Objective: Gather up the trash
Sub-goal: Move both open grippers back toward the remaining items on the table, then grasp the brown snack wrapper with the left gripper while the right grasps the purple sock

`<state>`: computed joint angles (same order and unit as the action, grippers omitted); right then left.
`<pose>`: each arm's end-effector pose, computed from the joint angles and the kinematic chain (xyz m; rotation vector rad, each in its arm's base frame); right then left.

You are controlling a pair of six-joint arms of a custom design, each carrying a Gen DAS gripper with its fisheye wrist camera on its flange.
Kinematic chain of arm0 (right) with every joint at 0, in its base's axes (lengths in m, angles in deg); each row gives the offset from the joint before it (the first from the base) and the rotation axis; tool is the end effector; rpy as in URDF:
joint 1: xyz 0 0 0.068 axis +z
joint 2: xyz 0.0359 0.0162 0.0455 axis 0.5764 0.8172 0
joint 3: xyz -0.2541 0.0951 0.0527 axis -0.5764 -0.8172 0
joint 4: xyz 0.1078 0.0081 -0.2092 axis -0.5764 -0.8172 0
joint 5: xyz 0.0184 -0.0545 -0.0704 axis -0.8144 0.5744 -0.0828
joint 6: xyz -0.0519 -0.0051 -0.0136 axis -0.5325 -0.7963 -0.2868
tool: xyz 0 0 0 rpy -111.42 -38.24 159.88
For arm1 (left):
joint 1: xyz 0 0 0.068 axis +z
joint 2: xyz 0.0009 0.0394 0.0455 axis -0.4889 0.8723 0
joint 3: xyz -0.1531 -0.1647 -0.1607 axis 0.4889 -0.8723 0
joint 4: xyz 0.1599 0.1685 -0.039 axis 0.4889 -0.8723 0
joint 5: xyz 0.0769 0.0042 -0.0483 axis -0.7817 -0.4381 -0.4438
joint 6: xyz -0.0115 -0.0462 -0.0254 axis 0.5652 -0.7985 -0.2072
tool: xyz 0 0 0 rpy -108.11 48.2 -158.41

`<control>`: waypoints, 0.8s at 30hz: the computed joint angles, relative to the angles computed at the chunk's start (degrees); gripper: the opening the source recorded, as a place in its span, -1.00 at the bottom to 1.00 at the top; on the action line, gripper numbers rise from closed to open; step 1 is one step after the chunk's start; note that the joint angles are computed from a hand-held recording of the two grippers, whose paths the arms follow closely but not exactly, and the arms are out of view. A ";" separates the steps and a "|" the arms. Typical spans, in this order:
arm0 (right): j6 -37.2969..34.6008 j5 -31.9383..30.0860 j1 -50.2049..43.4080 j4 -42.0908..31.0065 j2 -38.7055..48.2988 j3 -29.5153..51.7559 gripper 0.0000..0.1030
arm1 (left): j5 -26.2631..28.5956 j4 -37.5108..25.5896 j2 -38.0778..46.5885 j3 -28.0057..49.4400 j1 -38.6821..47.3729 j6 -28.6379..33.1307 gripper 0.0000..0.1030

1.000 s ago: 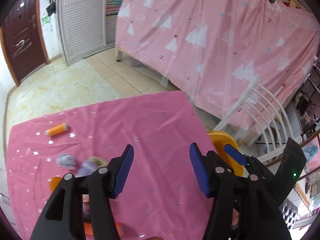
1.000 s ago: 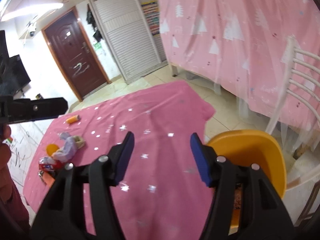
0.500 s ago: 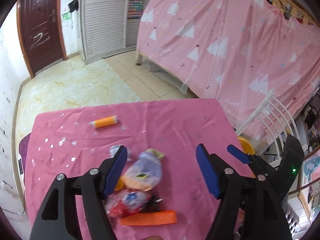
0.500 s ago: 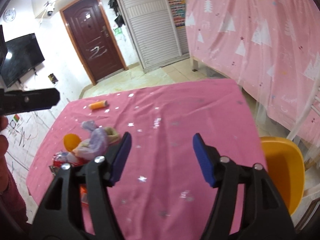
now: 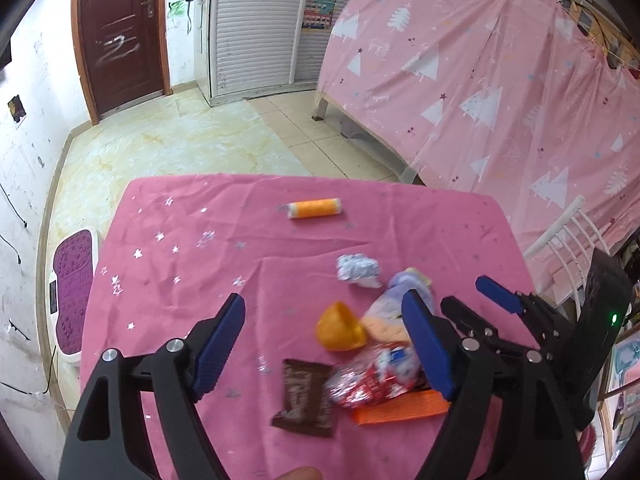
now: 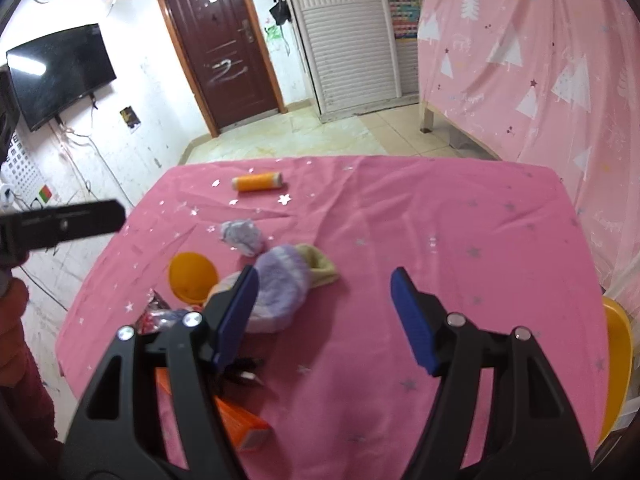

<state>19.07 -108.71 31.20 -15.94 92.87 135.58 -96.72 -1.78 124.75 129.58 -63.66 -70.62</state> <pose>0.3434 -0.0033 0.1881 -0.6739 2.3162 0.5649 0.2439 -0.1521 0.2672 -0.4154 2.4977 -0.0996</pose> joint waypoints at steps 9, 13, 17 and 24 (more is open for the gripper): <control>1.41 2.84 3.36 -0.50 0.33 0.29 0.36 | 1.93 2.77 -4.15 -8.74 -1.32 4.36 0.45; 1.99 4.05 4.66 -0.31 0.34 0.10 0.39 | 4.09 4.94 -4.96 -11.84 -1.23 7.85 0.44; 2.44 4.83 5.48 -0.44 0.48 0.24 0.39 | 4.34 7.27 -4.64 -14.77 -2.29 11.24 0.45; 3.44 6.48 7.53 -2.08 2.27 1.94 0.39 | 3.22 11.31 -0.98 -16.48 -4.03 16.34 0.44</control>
